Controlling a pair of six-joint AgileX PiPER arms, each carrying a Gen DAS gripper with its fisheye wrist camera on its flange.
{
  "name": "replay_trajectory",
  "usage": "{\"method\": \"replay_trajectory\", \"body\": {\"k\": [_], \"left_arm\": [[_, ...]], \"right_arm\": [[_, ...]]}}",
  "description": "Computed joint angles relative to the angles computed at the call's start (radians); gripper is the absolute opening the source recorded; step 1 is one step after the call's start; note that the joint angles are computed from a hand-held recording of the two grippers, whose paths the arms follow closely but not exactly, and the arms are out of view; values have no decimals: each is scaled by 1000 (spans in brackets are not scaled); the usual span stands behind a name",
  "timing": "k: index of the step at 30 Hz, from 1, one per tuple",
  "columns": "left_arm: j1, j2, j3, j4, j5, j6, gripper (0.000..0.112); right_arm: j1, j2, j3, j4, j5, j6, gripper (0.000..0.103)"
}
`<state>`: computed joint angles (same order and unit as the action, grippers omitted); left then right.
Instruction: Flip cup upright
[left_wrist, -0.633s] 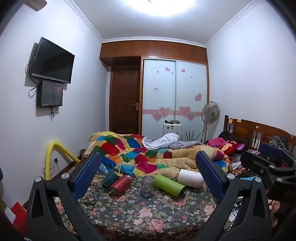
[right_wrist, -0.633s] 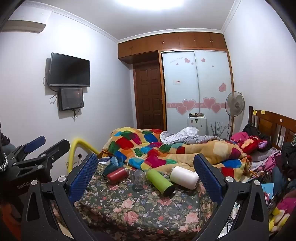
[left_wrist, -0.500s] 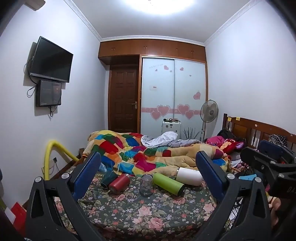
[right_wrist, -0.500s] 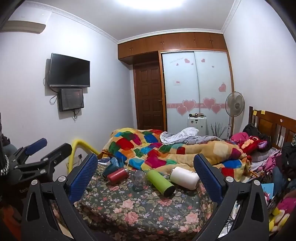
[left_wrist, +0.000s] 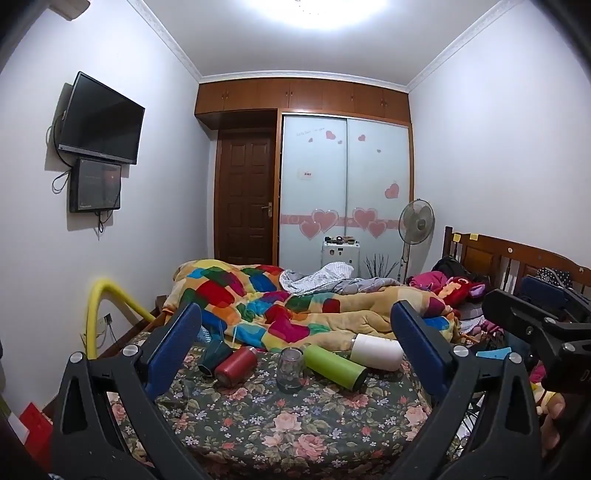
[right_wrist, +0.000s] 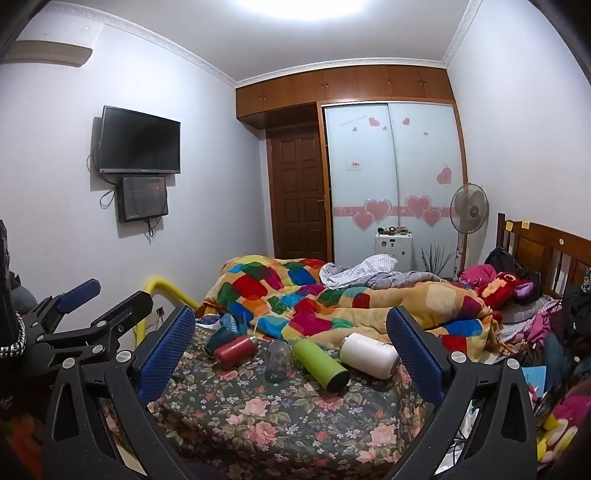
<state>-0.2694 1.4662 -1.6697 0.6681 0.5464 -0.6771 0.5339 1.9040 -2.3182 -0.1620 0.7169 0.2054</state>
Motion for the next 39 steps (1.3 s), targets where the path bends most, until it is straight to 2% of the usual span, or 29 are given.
{"method": "replay_trajectory", "body": {"k": [10, 39], "left_arm": [[11, 13, -41, -40, 11, 49, 103], [16, 10, -22, -18, -9, 22, 103]], "right_arm": [[4, 8, -13, -12, 11, 5, 103], [-16, -13, 22, 12, -2, -15, 103]]}}
